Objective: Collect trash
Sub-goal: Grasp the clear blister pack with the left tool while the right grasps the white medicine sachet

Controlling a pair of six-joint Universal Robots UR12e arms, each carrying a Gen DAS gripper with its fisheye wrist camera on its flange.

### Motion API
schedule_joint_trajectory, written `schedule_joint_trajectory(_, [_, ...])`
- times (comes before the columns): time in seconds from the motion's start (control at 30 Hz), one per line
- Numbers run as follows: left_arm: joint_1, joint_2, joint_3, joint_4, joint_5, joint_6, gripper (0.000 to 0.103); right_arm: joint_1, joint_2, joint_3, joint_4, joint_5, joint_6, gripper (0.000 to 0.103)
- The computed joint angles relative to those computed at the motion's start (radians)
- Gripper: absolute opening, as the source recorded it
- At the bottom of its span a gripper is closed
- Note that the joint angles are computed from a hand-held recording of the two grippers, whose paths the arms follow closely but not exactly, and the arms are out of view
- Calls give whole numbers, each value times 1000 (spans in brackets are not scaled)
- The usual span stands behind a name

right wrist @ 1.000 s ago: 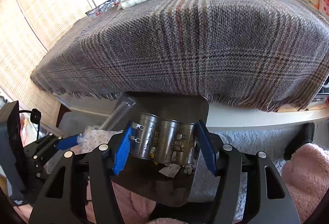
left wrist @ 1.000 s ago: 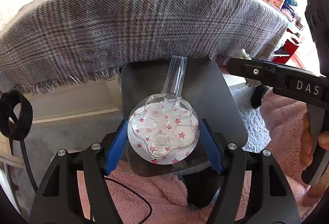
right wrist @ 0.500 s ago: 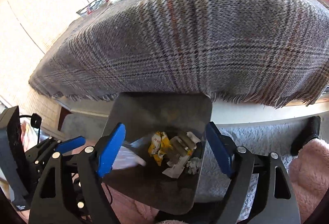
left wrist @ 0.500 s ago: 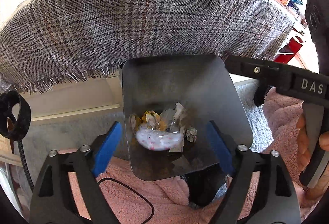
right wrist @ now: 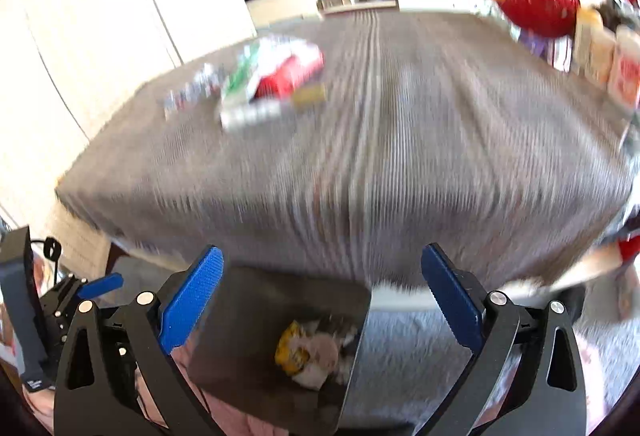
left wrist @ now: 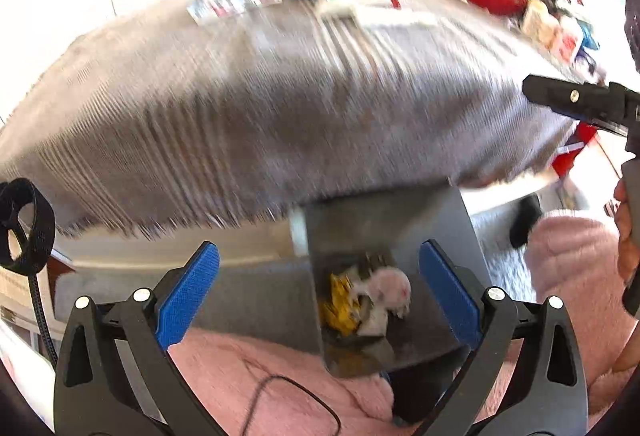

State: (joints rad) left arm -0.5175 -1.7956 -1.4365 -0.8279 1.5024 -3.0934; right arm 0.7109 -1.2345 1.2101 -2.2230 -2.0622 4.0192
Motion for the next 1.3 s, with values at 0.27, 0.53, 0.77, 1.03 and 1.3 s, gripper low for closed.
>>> schedule_joint_trajectory(0.27, [19,-56,112,33,39,18,95,-48,53,-120,13,19,-28,100])
schedule_joint_trajectory(0.53, [60,-130,240,5,4,-4,95,-97,141,-250,-16,134,-53,89])
schedule_joint_trajectory(0.77, [76,-194,346,-30,3,17,95,-119,216,-366,87,207,-67,62])
schedule_joint_trajectory(1.03, [81,-270,453,-67,0,66,81,-120,267,-442,126,197,-100,58])
schedule_joint_trajectory(1.3, [83,-358,581,-159,-7,102,74,-129,325,-543,184,232,-144,58])
